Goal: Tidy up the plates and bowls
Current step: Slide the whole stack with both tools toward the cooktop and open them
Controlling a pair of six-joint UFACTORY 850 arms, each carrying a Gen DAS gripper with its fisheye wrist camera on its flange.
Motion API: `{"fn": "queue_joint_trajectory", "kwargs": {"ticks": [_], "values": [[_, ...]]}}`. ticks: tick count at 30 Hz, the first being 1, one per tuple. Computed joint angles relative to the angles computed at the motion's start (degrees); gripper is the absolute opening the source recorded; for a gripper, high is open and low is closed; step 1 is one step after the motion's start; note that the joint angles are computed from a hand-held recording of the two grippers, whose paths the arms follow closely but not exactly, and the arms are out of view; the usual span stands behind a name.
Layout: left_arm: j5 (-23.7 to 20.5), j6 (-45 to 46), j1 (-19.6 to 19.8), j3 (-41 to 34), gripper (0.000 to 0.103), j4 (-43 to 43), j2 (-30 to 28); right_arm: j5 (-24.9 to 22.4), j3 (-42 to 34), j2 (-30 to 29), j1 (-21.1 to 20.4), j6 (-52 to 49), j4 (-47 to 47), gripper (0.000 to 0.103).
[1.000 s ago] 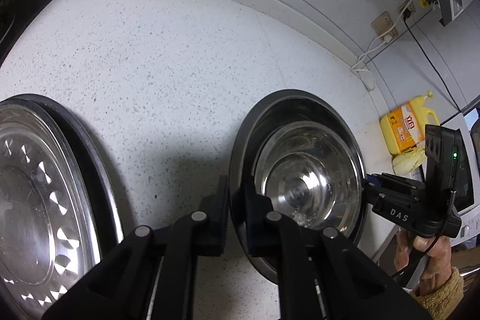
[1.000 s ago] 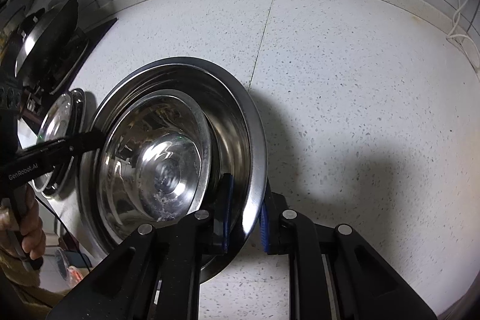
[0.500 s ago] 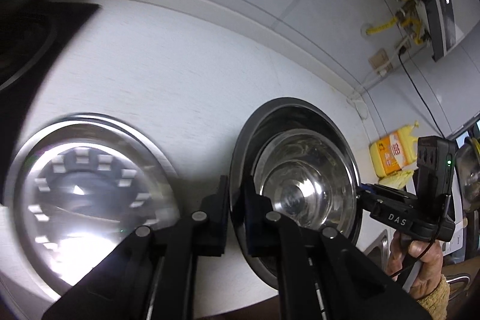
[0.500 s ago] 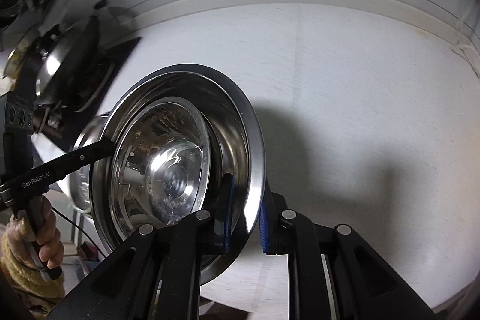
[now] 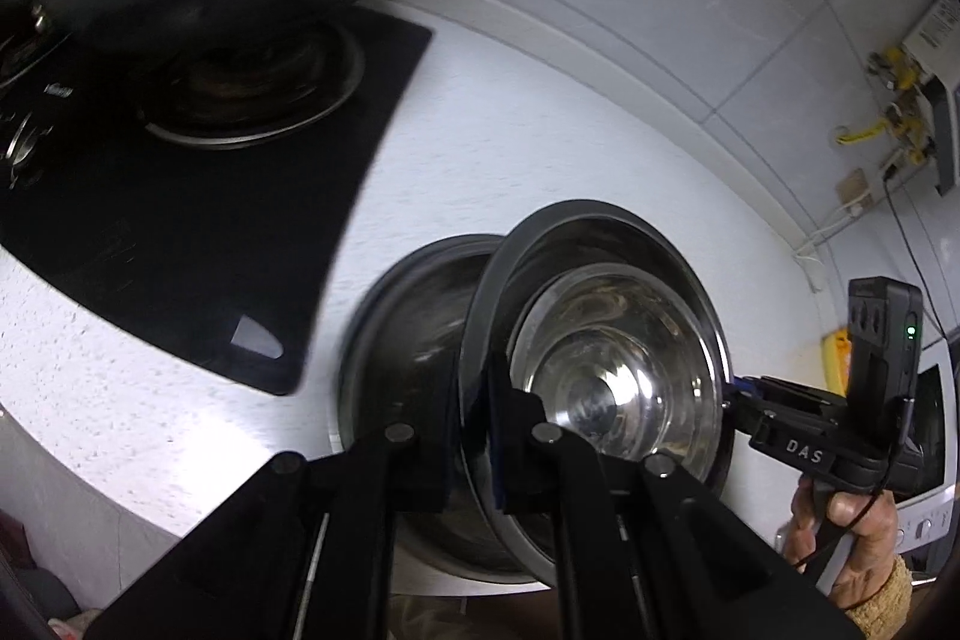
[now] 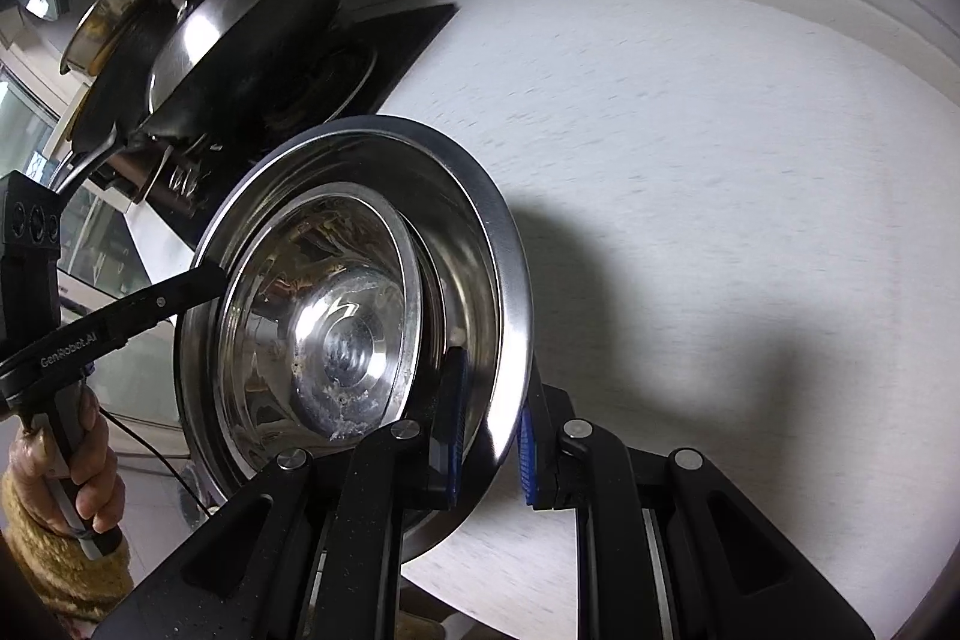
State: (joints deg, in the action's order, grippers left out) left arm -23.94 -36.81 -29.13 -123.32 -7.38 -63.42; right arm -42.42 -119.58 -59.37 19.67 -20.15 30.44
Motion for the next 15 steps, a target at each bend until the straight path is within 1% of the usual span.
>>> {"fn": "queue_joint_trajectory", "kwargs": {"ticks": [2,4,7,8,9,11,12,15], "values": [[0.5,1.2,0.5,1.6,0.007,-1.7,0.4,-0.2,-1.1,-1.0,0.5,1.0,-1.0,0.014],[0.1,1.8,0.8,1.4,0.007,-2.5,-0.3,-0.5,-1.8,-1.7,0.8,1.7,-1.3,0.014],[0.4,2.7,1.2,1.1,0.008,-2.9,-0.9,1.3,0.0,-0.8,0.9,2.2,-1.8,0.014],[-0.1,2.0,1.3,1.0,0.008,-1.6,-0.9,1.6,0.1,-0.8,1.0,2.4,-2.0,0.014],[-1.1,0.7,0.9,-1.6,0.008,0.0,-2.3,1.2,-1.5,-1.7,1.3,3.8,-3.1,0.014],[-0.9,0.3,0.8,-1.2,0.008,0.9,-2.2,1.8,-1.0,-1.3,1.6,4.7,-4.1,0.014],[-1.8,-0.4,0.5,-2.8,0.008,1.8,-2.9,1.9,-1.1,-1.2,1.8,5.4,-4.7,0.014],[-2.4,-1.1,0.2,-3.9,0.009,3.6,-3.5,4.7,1.8,0.7,2.4,6.5,-6.3,0.014]]}}
